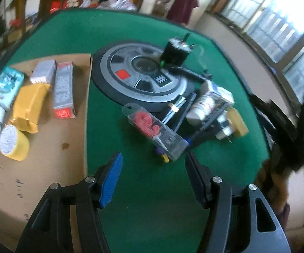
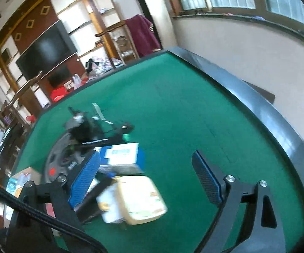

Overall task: Organize objects
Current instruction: 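Grasp the clear red-printed plastic pack with the left tool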

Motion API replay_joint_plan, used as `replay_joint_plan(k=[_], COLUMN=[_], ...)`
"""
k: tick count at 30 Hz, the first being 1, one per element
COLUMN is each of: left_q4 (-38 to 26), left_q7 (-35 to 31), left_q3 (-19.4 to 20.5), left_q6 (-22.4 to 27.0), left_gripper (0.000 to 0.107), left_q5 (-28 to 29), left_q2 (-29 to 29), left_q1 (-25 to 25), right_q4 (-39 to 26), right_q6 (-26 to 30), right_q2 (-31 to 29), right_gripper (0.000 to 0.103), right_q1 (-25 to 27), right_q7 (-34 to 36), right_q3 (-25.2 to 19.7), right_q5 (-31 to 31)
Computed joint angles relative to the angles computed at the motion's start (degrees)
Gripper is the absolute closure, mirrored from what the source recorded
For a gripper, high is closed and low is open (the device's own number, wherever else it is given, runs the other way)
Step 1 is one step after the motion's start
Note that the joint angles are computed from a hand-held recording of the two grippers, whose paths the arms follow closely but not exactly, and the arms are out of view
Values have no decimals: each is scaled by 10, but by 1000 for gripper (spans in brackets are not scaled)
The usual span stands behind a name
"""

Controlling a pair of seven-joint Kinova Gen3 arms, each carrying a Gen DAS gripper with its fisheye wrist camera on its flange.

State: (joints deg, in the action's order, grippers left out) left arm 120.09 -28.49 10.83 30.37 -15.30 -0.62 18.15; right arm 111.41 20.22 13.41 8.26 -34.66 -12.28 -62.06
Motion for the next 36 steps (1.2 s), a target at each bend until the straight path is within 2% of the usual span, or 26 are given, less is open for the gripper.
replay_joint_plan(k=[2, 4, 7, 8, 10, 13, 14, 15, 16, 17, 18, 20, 23, 25, 27, 31, 34, 36], left_q4=[-28, -41, -50, -59, -71, -67, -65, -67, -63, -58, -59, -59, -50, -45, -43, -59, -34, -18], left_q7=[47, 93, 163, 186, 210, 180, 173, 169, 167, 156, 136, 123, 146, 139, 151, 176, 179, 213], left_q3=[-23, -72, -148, -159, -151, -84, -66, -55, -54, -47, -50, -49, -51, -46, -59, -63, -58, -69], left_q6=[25, 33, 25, 36, 55, 29, 24, 29, 25, 16, 17, 26, 46, 37, 32, 46, 3, -6], left_gripper=[52, 52, 52, 52, 52, 50, 54, 61, 67, 78, 85, 85, 85, 84, 84, 84, 85, 85], left_q5=[-38, -66, -112, -136, -171, -169, -171, -182, -188, -185, -174, -173, -199, -186, -192, -233, -229, -256], left_q2=[36, 63, 87, 97, 110, 122, 123, 124, 122, 117, 115, 112, 105, 104, 105, 127, 109, 89], left_q1=[35, 88, 165, 182, 187, 123, 108, 104, 106, 100, 104, 113, 134, 117, 125, 142, 124, 141], right_q4=[-16, -31, -37, -37, -36, -36, -35, -34, -32, -30, -29, -28, -28, -27, -25, -24, -23, -21], right_q6=[27, 70, 99, 105, 110, 119, 119, 119, 118, 114, 111, 106, 106, 105, 101, 91, 84, 78], right_q2=[18, 32, 36, 37, 36, 36, 35, 35, 33, 32, 30, 30, 32, 31, 30, 28, 28, 28], right_gripper=[14, 14, 14, 14, 14, 14, 14, 14, 14, 14, 14, 14, 14, 14, 14, 14, 14, 14], right_q1=[-3, 21, 34, 35, 32, 25, 23, 20, 17, 14, 11, 5, 2, 3, 1, -8, -4, -1], right_q7=[-7, -29, -23, -17, -11, -3, -1, 1, 3, 5, 6, 4, -1, 3, 3, -8, -7, -4], right_q3=[19, 15, 17, 18, 21, 26, 27, 28, 28, 28, 29, 30, 30, 27, 27, 28, 23, 21], right_q5=[4, 15, 4, 0, -4, -2, -2, -1, 0, 0, 1, 6, 11, 9, 11, 27, 25, 22])
